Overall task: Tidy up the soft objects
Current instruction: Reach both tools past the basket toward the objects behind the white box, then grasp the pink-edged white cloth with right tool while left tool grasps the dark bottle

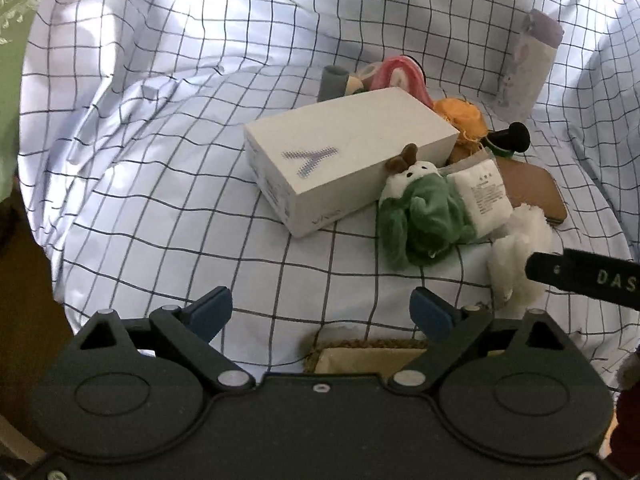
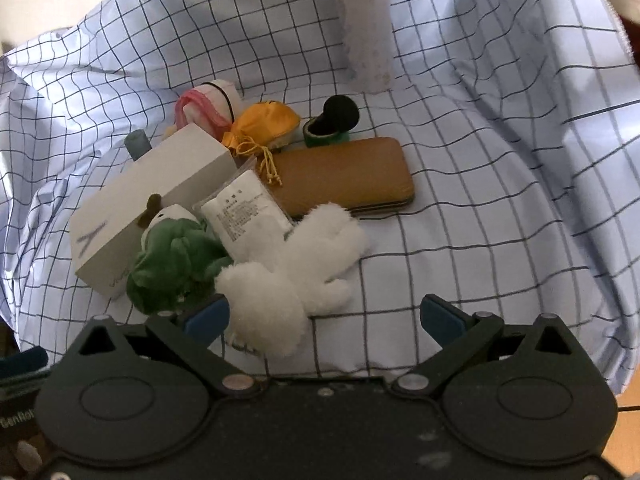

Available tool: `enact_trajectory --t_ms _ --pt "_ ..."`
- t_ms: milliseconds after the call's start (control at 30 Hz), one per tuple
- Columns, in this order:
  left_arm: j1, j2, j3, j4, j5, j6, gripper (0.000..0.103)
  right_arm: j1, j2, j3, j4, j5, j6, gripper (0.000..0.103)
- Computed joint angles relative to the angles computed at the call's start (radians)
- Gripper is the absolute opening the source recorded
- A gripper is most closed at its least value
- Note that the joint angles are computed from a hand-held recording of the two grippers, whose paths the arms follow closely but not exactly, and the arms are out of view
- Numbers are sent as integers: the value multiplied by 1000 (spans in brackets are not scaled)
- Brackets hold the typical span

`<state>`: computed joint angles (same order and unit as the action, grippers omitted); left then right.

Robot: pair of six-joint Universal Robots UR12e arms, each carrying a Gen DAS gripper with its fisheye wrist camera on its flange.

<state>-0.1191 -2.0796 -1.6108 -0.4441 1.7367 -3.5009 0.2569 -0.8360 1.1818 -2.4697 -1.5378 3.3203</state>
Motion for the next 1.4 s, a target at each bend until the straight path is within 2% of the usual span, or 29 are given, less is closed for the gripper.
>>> enact_trajectory --t_ms 167,300,700,900,1133,1267,1400 --pt "11 -3 -2 21 -14 -7 92 -1 17 -21 -14 19 -2 102" --pt "17 -13 16 58 4 8 92 -1 32 -48 -49 12 -12 102" --pt "53 -102 178 66 0 107 92 -5 133 -230 -46 26 -42 102" --pt "66 -163 282 11 -5 172 92 1 195 -347 -12 36 -82 102" --pt "85 -230 403 -116 -24 176 92 12 264 -461 29 36 -132 102" --pt "96 -258 450 -165 -7 149 93 16 299 -519 66 37 -142 102" --pt "105 -278 482 -195 46 100 93 22 345 -601 98 29 -168 102"
